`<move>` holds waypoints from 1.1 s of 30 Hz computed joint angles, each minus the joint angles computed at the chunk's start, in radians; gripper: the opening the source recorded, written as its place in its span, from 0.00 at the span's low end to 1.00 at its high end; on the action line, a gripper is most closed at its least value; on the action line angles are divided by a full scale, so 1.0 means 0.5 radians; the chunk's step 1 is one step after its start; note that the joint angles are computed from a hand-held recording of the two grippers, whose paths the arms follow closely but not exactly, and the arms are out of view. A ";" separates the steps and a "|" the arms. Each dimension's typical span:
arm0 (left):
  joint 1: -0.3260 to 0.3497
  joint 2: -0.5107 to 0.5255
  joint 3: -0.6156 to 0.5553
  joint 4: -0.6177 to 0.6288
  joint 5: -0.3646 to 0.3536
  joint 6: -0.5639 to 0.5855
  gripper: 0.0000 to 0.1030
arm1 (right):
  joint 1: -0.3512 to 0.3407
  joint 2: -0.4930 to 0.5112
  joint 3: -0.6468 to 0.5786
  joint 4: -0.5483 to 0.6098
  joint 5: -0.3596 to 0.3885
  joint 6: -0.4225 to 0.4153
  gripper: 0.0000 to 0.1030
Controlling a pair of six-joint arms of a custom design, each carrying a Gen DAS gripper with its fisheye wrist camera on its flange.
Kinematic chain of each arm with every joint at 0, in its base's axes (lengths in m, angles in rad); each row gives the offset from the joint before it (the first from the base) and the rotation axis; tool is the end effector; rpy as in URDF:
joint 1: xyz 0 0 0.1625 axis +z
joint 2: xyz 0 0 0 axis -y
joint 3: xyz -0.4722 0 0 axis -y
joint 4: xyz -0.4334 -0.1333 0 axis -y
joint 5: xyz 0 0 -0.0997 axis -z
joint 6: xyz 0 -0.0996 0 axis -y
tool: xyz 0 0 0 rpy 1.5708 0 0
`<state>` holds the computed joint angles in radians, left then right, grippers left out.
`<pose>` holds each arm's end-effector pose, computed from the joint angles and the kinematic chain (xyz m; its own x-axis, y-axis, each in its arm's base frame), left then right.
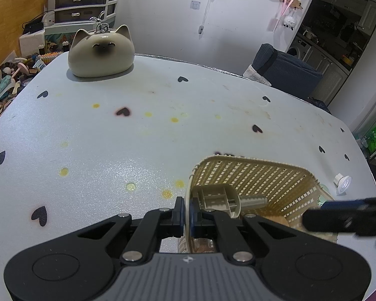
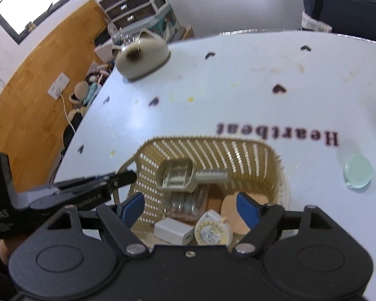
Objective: Organize rigid objects
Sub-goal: 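Raise the open right tool out of the basket toward the green disc, then close the right tool on the pale green round disc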
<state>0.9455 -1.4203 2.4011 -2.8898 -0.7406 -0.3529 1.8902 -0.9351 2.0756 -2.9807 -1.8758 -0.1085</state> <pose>-0.0830 -0.4683 0.2389 -0.8387 -0.0801 -0.5387 0.2795 0.7856 -0.5520 0.2811 -0.5206 0.0835 -0.8925 -0.3214 0.3166 -0.4017 0.8856 -0.2332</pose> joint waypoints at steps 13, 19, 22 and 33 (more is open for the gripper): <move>0.000 0.000 0.000 0.001 0.000 0.000 0.04 | -0.076 -0.067 0.069 -0.574 -0.309 -0.057 0.95; 0.000 0.000 0.000 0.001 0.000 0.000 0.04 | -0.167 -0.008 0.105 -0.883 -0.526 -0.148 0.98; 0.004 -0.003 -0.001 0.011 -0.001 0.000 0.04 | -0.239 0.010 0.143 -1.006 -0.539 -0.176 0.99; 0.005 -0.006 -0.004 0.033 -0.001 -0.007 0.04 | -0.413 0.254 0.243 -1.568 -0.565 -0.443 1.00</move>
